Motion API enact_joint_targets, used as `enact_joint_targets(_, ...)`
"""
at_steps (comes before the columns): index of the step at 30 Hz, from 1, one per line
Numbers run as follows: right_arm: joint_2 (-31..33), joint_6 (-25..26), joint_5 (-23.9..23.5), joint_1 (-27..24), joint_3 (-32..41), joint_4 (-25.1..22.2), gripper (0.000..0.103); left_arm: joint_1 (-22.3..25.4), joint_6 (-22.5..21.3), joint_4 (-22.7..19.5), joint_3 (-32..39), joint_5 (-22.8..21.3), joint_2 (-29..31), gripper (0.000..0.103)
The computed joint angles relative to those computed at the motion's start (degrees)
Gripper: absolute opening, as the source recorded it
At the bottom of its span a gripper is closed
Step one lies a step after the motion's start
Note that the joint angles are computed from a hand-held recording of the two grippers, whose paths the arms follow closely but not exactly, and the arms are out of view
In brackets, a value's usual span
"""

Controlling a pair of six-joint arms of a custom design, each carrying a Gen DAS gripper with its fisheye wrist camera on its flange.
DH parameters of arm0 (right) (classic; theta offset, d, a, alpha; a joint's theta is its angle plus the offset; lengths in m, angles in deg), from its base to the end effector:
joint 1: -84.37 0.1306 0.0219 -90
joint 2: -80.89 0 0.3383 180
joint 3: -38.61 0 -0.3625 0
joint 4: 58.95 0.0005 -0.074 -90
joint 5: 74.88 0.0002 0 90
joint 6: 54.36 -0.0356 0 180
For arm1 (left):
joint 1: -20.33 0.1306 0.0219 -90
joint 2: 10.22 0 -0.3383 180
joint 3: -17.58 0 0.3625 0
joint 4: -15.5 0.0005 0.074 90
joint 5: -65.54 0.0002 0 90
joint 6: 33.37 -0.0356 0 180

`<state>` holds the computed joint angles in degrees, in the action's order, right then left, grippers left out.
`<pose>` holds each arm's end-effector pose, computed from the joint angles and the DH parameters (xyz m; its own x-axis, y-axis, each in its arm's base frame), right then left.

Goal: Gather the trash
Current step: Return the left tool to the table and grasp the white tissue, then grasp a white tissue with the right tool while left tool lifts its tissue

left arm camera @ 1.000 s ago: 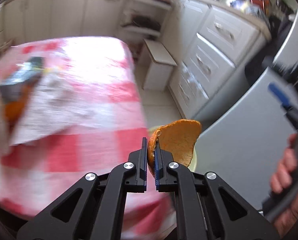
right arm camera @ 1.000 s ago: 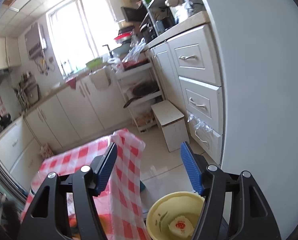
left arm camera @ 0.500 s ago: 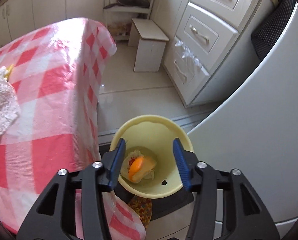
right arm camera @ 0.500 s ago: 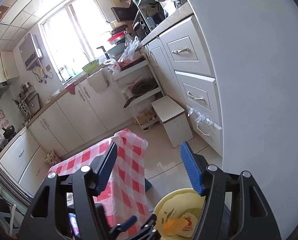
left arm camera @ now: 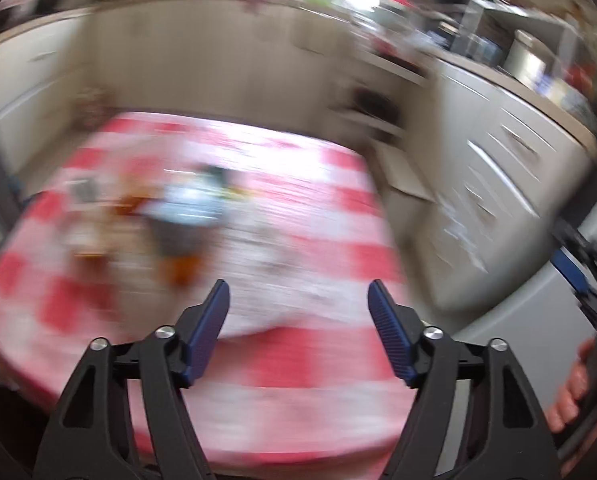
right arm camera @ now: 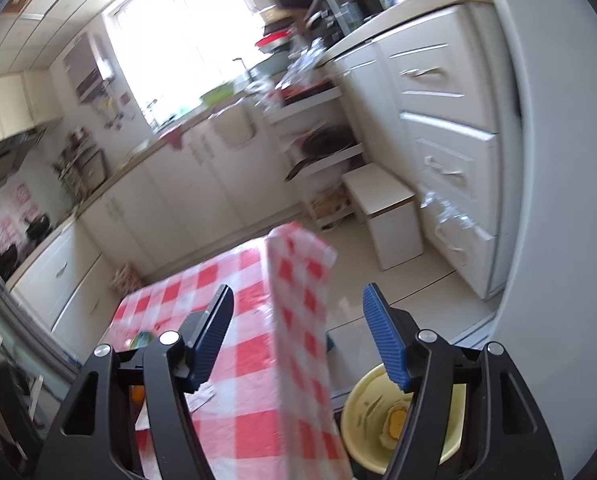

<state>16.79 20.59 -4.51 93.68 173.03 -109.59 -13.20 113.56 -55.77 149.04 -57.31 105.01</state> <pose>0.5945 0.1091 0.4927 -0.6192 0.1463 -0.7715 -0.2821 0.8755 0.3924 0.4885 -0.3011 0.4527 -0.5445 -0.4837 -0.6852 -0.4607 0.8552 -0.2376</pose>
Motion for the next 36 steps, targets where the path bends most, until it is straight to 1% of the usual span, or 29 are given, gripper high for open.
enact_joint_targets(1, 0.39, 0.55, -0.19, 0.60, 0.64, -0.71, 0.067, 0.65, 1.53, -0.42, -2.93, -0.81, -1.96, 0.075)
enact_joint_targets(2, 0.80, 1.29, -0.42, 1.38, 1.25, -1.50, 0.067, 1.76, 3.29, -1.71, -5.78, -1.10, -3.67, 0.076)
enact_joint_targets(3, 0.95, 1.97, -0.65, 2.08, 1.42, -2.04, 0.067, 2.94, 4.48, -2.92, -7.76, -0.56, -4.58, 0.076)
enact_joint_targets(4, 1.15, 2.72, -0.89, 2.74, 1.67, -2.60, 0.067, 3.86, 4.79, -3.10, -9.78, 0.25, -5.59, 0.076)
enact_joint_targets(5, 1.46, 3.64, -0.94, 3.60, 2.07, -3.25, 0.067, 4.80, 4.61, -3.42, -10.99, 1.10, -5.87, 0.076)
enact_joint_targets(7, 1.84, 5.20, -0.89, 4.79, 2.41, -4.10, 0.068, 6.24, 3.73, -4.71, -11.25, 2.46, -4.87, 0.076)
enact_joint_targets(10, 3.68, 7.47, -1.20, 6.59, 4.55, -6.74, 0.069, 7.25, 2.80, -5.32, -12.02, 2.85, -4.16, 0.076)
enact_joint_targets(11, 4.08, 7.83, -1.60, 7.04, 4.92, -7.66, 0.070, 7.68, 2.58, -4.89, -12.67, 3.32, -4.14, 0.076)
enact_joint_targets(12, 5.56, 8.51, -2.39, 7.46, 6.99, -9.89, 0.070, 8.38, 2.21, -3.72, -13.84, 4.62, -4.61, 0.076)
enact_joint_targets(13, 6.39, 8.83, -2.90, 7.85, 8.04, -11.34, 0.070, 8.63, 2.19, -2.67, -14.96, 5.23, -5.14, 0.072)
enact_joint_targets(14, 7.90, 9.01, -3.64, 8.39, 9.95, -13.82, 0.070, 9.21, 2.07, -1.12, -16.56, 6.04, -6.14, 0.068)
enact_joint_targets(16, 11.16, 8.88, -6.26, 9.02, 14.21, -19.06, 0.070, 10.08, 1.46, 0.77, -17.70, 7.93, -6.73, 0.047)
enact_joint_targets(17, 13.30, 8.77, -8.47, 9.26, 17.00, -22.53, 0.070, 10.49, 1.05, 1.84, -18.57, 8.72, -7.26, 0.039)
enact_joint_targets(18, 15.84, 8.90, -10.39, 9.58, 20.46, -26.70, 0.070, 10.89, 0.49, 2.75, -19.40, 9.43, -7.89, 0.028)
enact_joint_targets(19, 17.02, 8.93, -11.67, 9.93, 21.88, -28.92, 0.070, 11.30, 0.01, 3.71, -20.39, 10.10, -8.79, 0.022)
enact_joint_targets(20, 18.58, 9.33, -13.63, 10.28, 23.59, -31.67, 0.070, 11.33, 0.00, 4.41, -21.14, 10.24, -9.49, 0.021)
enact_joint_targets(21, 19.19, 9.55, -14.80, 10.52, 24.03, -32.91, 0.070, 11.42, 0.01, 5.22, -22.08, 10.26, -10.44, 0.018)
enact_joint_targets(23, 19.99, 10.31, -15.78, 11.37, 24.64, -34.62, 0.069, 11.50, 0.14, 6.11, -22.99, 10.70, -11.58, 0.016)
enact_joint_targets(25, 20.57, 11.66, -15.16, 12.44, 25.62, -35.86, 0.069, 11.83, 0.18, 7.10, -24.21, 11.55, -12.81, 0.015)
enact_joint_targets(26, 20.12, 12.11, -14.53, 13.01, 24.99, -35.60, 0.069, 11.95, 0.16, 7.52, -24.76, 11.93, -13.35, 0.015)
enact_joint_targets(28, 19.96, 13.08, -12.27, 14.42, 25.07, -35.09, 0.069, 11.55, 0.75, 7.55, -25.35, 11.89, -14.21, 0.015)
enact_joint_targets(31, 20.28, 15.07, -7.62, 16.89, 26.63, -34.33, 0.070, 11.39, 1.36, 8.02, -26.85, 11.93, -15.95, 0.015)
enact_joint_targets(32, 21.19, 15.71, -6.39, 17.58, 28.22, -34.75, 0.070, 11.35, 1.45, 8.09, -27.34, 11.81, -16.54, 0.015)
enact_joint_targets(34, 22.00, 17.30, -4.02, 18.66, 29.11, -34.60, 0.070, 11.53, 1.63, 8.41, -28.41, 11.82, -17.80, 0.015)
enact_joint_targets(36, 25.45, 18.50, -1.19, 19.87, 34.36, -36.59, 0.070, 11.80, 1.59, 8.69, -29.39, 11.87, -18.86, 0.015)
